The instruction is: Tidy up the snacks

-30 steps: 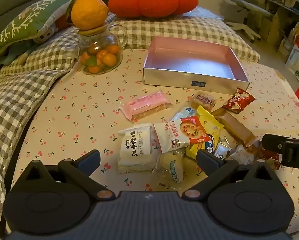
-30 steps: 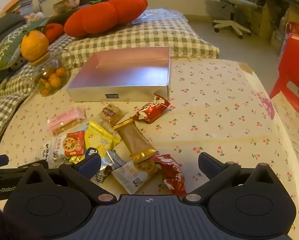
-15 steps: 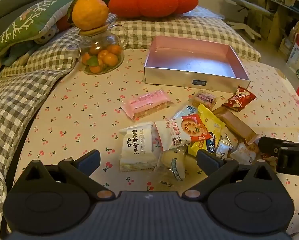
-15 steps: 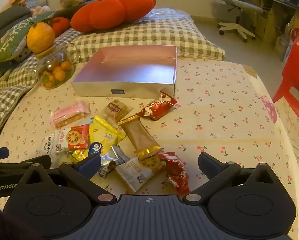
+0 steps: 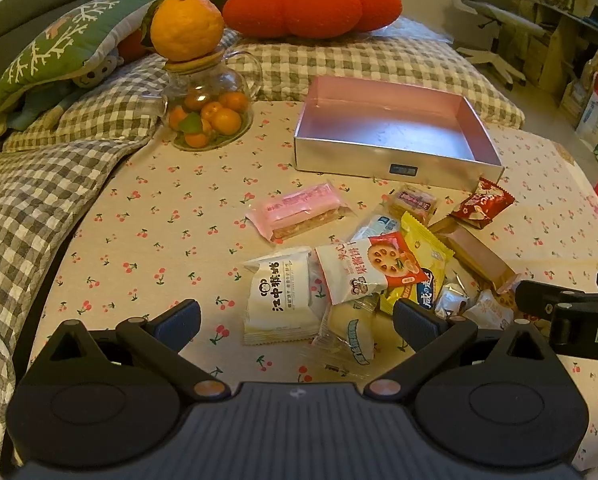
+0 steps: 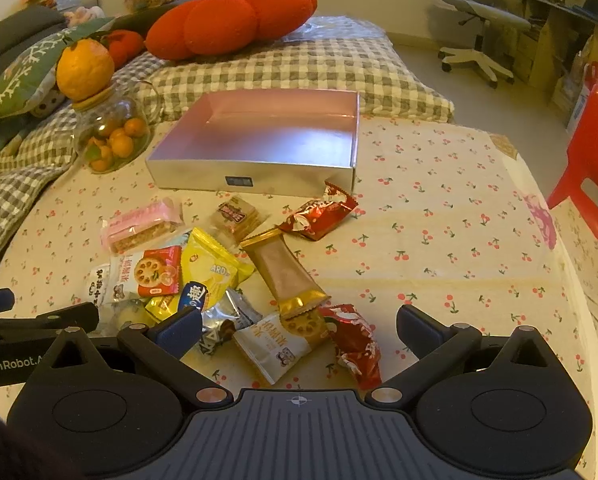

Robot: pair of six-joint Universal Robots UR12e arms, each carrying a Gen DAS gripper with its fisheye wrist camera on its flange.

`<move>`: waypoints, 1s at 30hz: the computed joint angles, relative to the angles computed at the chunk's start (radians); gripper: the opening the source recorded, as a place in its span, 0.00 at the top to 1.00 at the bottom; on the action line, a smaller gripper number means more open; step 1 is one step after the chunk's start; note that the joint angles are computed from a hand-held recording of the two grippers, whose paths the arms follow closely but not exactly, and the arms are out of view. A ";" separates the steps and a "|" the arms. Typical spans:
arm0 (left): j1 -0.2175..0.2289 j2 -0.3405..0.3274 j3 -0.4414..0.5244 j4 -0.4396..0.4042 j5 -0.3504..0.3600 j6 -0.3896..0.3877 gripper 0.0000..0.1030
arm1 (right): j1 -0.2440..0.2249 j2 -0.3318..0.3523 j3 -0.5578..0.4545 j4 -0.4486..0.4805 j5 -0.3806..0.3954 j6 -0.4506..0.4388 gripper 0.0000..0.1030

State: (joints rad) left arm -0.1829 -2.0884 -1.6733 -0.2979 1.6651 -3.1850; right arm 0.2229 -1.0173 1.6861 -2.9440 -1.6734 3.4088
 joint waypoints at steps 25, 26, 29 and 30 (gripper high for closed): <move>0.001 0.000 -0.003 0.005 -0.001 0.000 0.00 | 0.002 0.000 -0.003 0.007 0.000 -0.002 0.00; 0.001 0.000 -0.003 0.005 -0.001 0.000 0.00 | 0.002 0.000 -0.003 0.008 0.001 -0.002 0.00; 0.001 0.000 -0.003 0.006 0.000 0.002 0.00 | 0.002 0.000 -0.004 0.011 0.003 -0.003 0.00; 0.001 0.000 -0.003 0.005 -0.001 0.001 0.00 | 0.002 0.000 -0.004 0.011 0.004 -0.004 0.00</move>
